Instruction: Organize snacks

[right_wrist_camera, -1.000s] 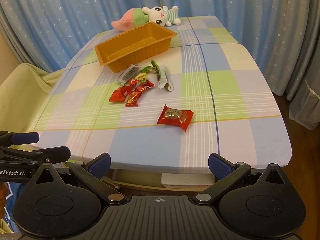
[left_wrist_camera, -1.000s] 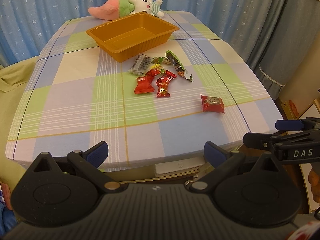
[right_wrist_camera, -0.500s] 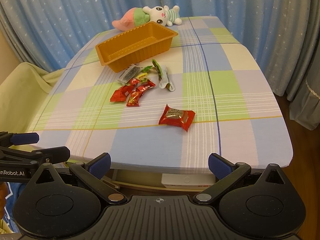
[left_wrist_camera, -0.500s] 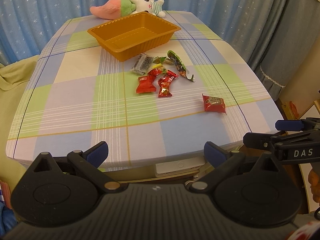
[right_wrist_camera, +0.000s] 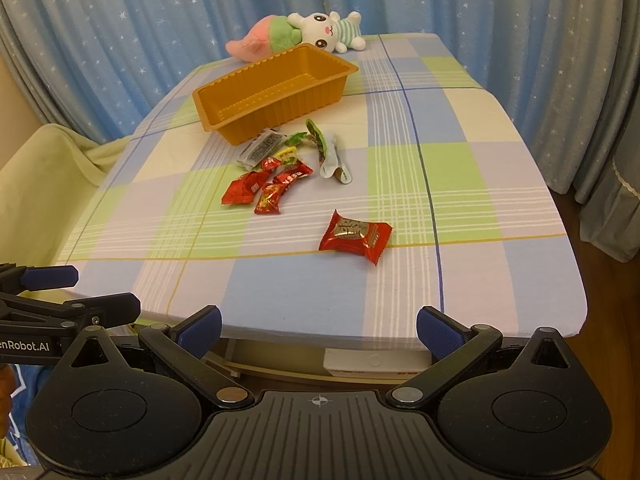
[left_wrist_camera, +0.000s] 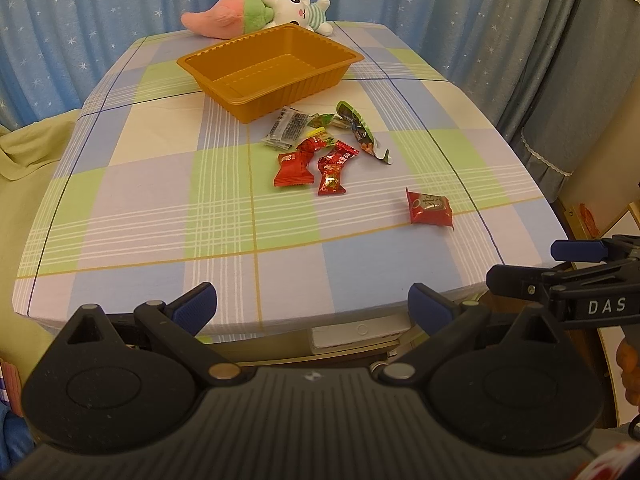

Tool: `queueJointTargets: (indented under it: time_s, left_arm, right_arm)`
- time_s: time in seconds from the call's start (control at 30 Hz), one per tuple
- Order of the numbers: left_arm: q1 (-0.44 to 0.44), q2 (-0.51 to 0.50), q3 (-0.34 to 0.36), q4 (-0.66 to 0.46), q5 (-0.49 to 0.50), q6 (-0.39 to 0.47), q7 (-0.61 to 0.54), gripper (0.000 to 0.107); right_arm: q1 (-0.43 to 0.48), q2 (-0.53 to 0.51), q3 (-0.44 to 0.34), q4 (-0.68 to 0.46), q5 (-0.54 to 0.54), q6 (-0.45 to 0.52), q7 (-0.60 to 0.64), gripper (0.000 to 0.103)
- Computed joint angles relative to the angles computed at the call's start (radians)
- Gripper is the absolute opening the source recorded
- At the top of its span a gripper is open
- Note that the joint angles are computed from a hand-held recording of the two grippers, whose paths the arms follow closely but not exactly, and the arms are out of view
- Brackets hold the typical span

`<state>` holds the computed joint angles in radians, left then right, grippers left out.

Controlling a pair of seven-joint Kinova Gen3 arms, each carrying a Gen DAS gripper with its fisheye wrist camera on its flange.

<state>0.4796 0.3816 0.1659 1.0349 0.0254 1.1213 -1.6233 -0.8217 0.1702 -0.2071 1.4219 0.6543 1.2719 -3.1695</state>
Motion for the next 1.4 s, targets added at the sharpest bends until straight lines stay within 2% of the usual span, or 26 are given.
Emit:
queueJointTargets:
  time_s: [0.73,1.4]
  left_arm:
    - [-0.008,0.011,-0.003,-0.002,0.005,0.003,0.001,0.102]
    - [0.011,0.103,-0.019,-0.123,0.001,0.056,0.058,0.102]
  right_arm:
    - [0.003,0.013,0.005,-0.016,-0.010,-0.003,0.013,0.103]
    - [0.096,-0.025,0.024,0.074,-0.034,-0.120,0.100,0.103]
